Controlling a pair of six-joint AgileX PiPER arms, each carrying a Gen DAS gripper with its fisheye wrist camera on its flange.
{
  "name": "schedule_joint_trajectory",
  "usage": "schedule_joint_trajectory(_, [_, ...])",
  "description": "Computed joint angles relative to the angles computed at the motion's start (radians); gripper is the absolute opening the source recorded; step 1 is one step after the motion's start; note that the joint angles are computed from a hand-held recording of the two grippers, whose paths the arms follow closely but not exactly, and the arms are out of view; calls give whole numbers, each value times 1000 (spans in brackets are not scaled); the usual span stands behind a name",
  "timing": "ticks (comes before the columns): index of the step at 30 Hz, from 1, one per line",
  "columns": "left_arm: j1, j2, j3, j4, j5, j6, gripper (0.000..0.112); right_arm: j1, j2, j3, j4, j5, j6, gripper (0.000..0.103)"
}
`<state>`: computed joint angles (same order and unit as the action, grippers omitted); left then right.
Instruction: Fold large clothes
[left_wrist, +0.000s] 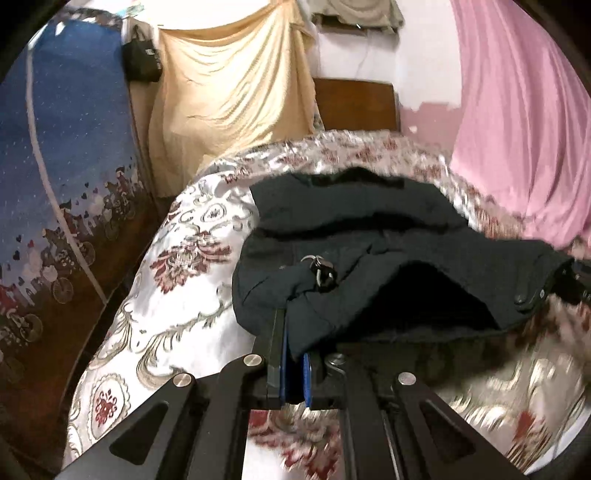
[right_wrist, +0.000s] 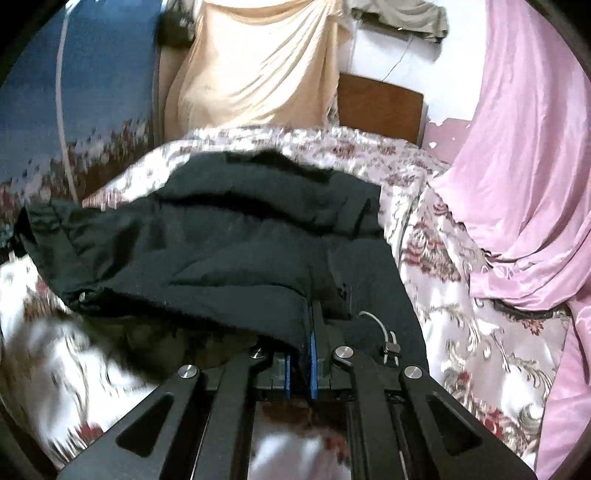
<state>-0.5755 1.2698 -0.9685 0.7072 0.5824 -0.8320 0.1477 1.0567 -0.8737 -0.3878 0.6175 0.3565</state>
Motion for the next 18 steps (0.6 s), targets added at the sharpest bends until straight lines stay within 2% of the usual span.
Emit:
schedule_joint_trajectory(4, [33,23,-58,-14,-36,-17,7,-19,33,-56,2,-43,45,6])
schedule_joint_trajectory(9, [79,108,-197,-82,-51,77,7,-18,108,-141,-30,-71,72,6])
schedule_joint_trajectory(13, [113,247,-395,-125,-40,179,6,-49,217,-271,10,-84,9,5])
schedule_joint_trajectory(18, [183,502,-775,-253,27,374,7,-92,462,-588,70,-64,-117,5])
